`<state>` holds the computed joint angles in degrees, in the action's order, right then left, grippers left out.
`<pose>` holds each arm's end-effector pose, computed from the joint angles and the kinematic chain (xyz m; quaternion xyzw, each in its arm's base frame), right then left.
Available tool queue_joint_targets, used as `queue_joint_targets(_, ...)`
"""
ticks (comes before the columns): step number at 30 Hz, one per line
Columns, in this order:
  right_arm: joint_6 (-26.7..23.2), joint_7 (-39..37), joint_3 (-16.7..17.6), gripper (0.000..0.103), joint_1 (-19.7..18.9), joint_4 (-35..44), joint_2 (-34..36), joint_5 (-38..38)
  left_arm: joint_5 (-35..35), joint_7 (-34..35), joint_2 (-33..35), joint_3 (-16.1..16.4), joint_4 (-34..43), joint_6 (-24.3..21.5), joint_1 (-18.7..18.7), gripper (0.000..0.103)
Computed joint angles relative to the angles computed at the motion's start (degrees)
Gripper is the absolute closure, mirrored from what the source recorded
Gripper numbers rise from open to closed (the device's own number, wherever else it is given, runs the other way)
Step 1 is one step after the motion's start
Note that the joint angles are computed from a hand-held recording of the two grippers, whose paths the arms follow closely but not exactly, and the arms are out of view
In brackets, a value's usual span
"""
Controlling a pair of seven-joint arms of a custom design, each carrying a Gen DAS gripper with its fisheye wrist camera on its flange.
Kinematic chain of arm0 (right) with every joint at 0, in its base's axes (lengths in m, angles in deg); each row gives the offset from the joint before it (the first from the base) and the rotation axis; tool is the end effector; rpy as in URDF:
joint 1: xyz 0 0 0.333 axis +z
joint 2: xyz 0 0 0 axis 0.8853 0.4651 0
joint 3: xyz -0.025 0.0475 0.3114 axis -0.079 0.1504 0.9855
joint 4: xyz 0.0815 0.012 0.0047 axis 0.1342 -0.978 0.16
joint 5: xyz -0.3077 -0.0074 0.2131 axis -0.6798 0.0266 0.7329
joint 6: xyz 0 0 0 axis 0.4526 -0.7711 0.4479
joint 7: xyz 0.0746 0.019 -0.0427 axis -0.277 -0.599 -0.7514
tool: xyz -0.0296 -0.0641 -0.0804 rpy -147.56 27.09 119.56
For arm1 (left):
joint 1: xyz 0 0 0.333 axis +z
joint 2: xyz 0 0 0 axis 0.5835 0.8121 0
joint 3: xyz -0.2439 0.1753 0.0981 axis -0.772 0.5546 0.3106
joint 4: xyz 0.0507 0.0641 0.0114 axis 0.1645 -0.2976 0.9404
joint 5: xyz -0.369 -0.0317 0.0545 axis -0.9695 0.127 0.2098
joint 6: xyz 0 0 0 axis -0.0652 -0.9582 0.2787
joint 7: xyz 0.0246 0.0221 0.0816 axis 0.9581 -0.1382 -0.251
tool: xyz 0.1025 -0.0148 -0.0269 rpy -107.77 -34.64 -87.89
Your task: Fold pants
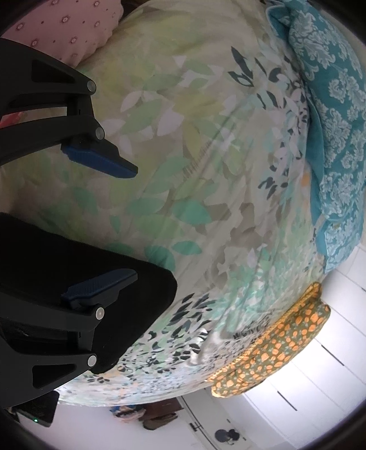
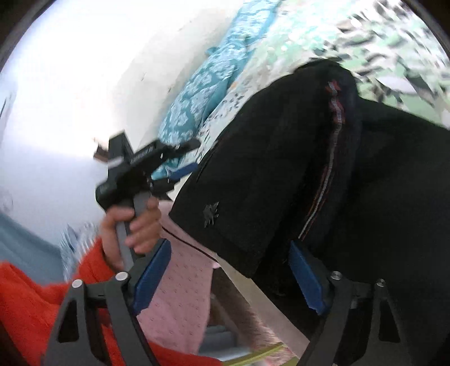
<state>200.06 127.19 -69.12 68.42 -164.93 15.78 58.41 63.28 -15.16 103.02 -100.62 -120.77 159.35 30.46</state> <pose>0.5347 0.0892 0.3615 -0.5834 0.6355 0.1952 0.4665 0.6655 -0.2562 0.3997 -0.7369 0.6059 -0.2971 0.0400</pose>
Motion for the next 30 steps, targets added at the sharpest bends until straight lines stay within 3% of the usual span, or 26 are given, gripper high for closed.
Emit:
queue_joint_targets(1,0.4,1.8,-0.1,0.032,0.1,0.4,0.5,-1.0,0.2,-0.2,0.3,0.2,0.4,-0.6,-0.3,0.035)
queue_joint_targets(3,0.9,6.9,-0.1,0.056,0.2,1.5,1.7,-4.6,0.6,-0.5,0.6,0.5,0.9,-1.3,-0.7,0.035)
queue_joint_targets(5,0.8,8.5,0.0,0.070,-0.1,1.8,2.1,-5.1,1.1,-0.7,0.7,0.9,1.2,-1.7,-1.1,0.035)
queue_joint_targets(8,0.5,8.4,0.3,0.081,-0.5,1.1,0.6,-3.3,1.9,-1.3,0.4,1.5,0.9,-1.8,-1.5,0.034)
queue_joint_targets(16,-1.7,5.3,-2.6,0.086,-1.4,-1.7,-9.4,-0.1,-0.2,-2.4,0.6,0.5,0.5,-1.6,0.0,0.034)
queue_joint_targets(30,-1.9,13.6,-9.5,0.086,-6.6,-9.1,-26.1,-22.9,0.8,-0.7,0.6,0.4,0.9,-2.5,-0.7,0.034)
